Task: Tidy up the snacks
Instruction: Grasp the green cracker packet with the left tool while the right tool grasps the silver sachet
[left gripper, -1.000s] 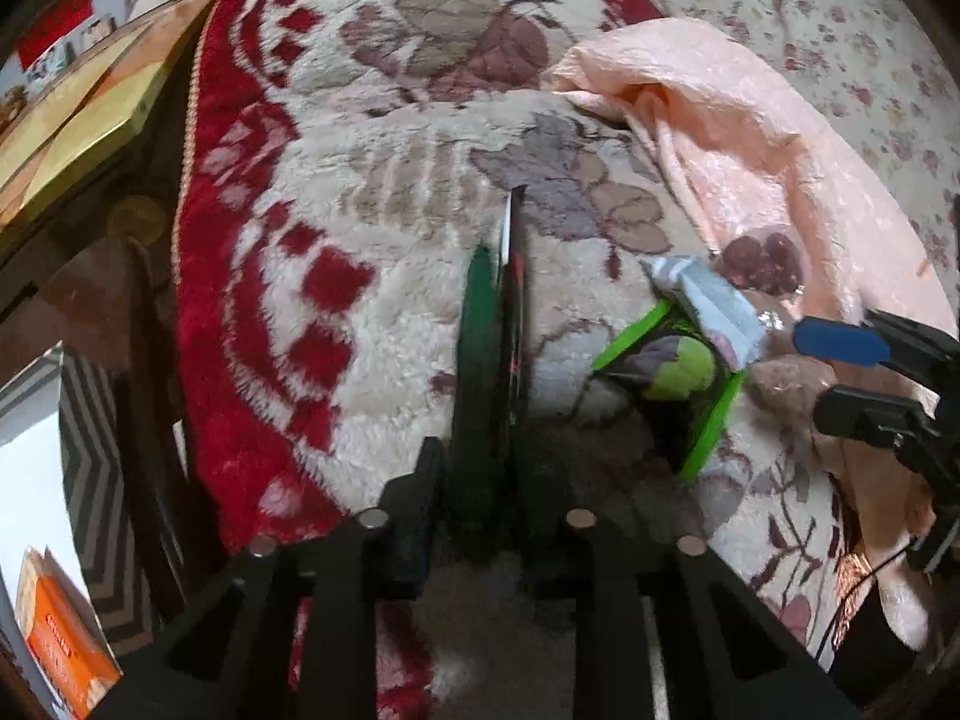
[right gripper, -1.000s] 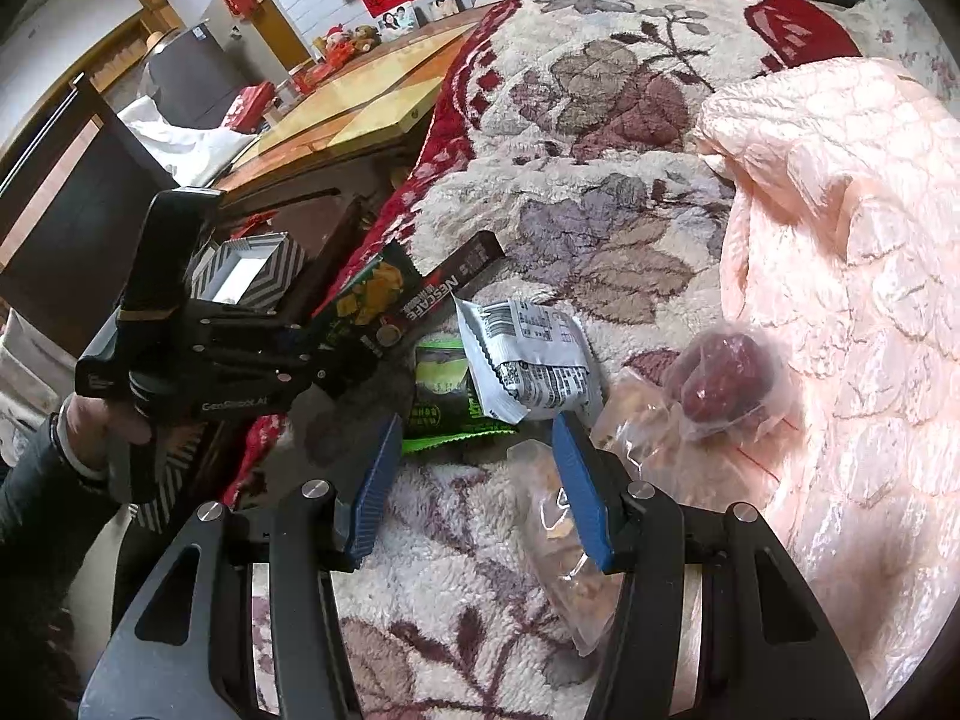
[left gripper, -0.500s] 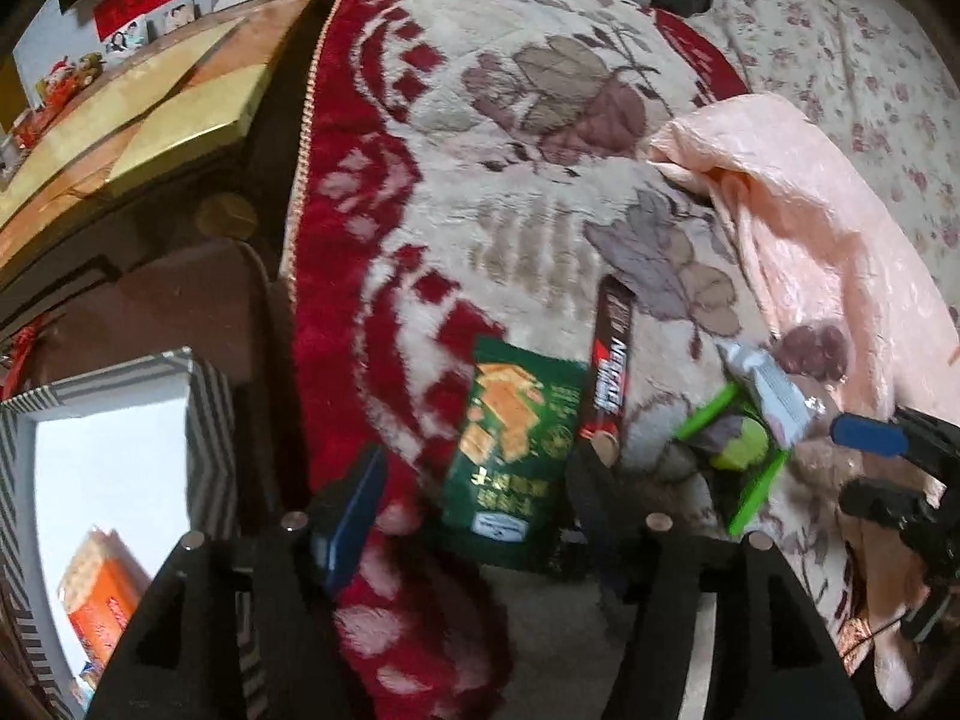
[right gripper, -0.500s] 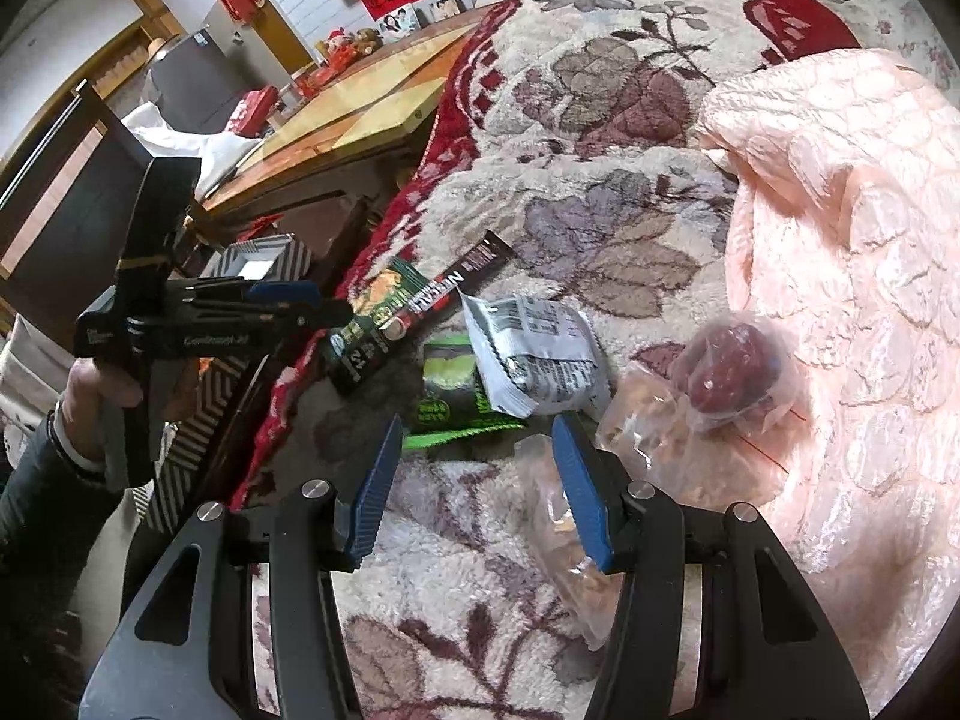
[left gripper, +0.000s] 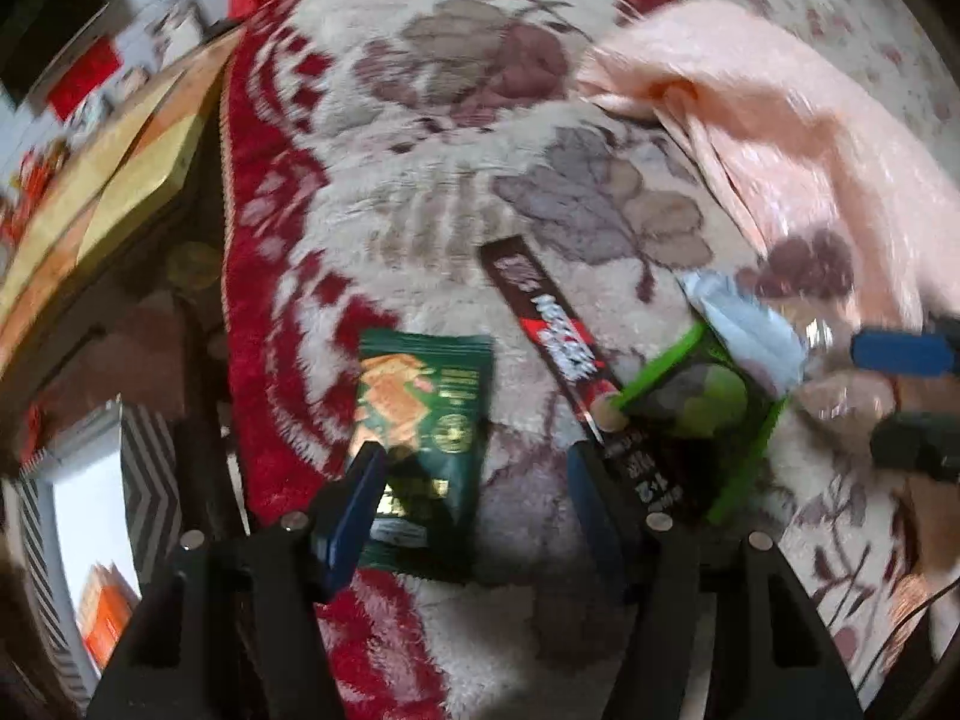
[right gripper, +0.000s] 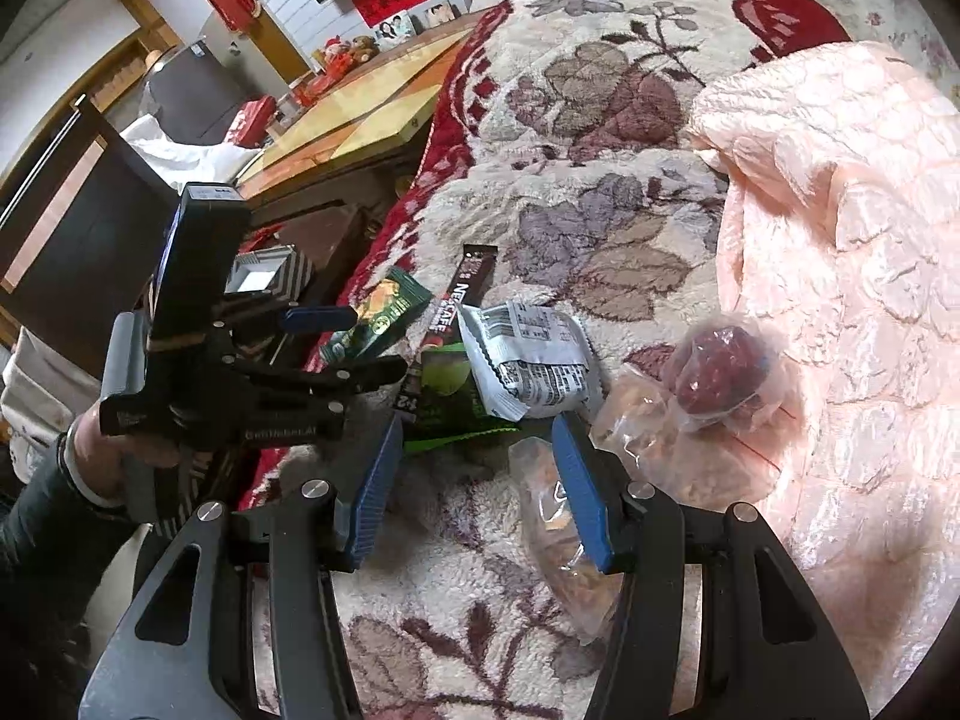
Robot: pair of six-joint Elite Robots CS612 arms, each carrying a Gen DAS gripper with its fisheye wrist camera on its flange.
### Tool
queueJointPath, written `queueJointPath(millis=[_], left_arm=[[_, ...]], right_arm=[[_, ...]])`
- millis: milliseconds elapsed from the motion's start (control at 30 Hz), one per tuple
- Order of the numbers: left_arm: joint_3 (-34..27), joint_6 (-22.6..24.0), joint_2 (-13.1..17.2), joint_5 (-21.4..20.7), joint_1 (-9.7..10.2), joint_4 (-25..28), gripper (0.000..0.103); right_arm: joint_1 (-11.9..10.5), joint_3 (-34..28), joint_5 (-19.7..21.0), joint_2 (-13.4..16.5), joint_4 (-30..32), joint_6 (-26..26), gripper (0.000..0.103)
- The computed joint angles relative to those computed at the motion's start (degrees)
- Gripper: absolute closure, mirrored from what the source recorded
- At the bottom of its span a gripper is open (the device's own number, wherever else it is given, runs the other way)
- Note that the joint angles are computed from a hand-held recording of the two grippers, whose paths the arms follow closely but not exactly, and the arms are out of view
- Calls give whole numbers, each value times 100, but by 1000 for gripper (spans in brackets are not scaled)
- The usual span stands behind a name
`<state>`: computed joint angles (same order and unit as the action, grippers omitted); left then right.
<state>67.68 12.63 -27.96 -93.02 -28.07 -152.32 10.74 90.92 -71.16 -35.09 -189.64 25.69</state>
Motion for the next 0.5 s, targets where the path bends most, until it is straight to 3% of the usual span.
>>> queueJointPath(millis=[133,267,367,500], left_arm=[[-215,-254,90,36,86,273,39],[-348,-169,165,-266,158,479,39],[-408,-93,222,-296,149,529,38],[-439,-134,254,-351,143,472,35]], right_arm=[[12,-33,42,14,2,-50,51],[28,-78,56,17,109,-174,51],[46,-146,-66,18,279,-397,42],[41,-329,-159,61,664,-798,41]])
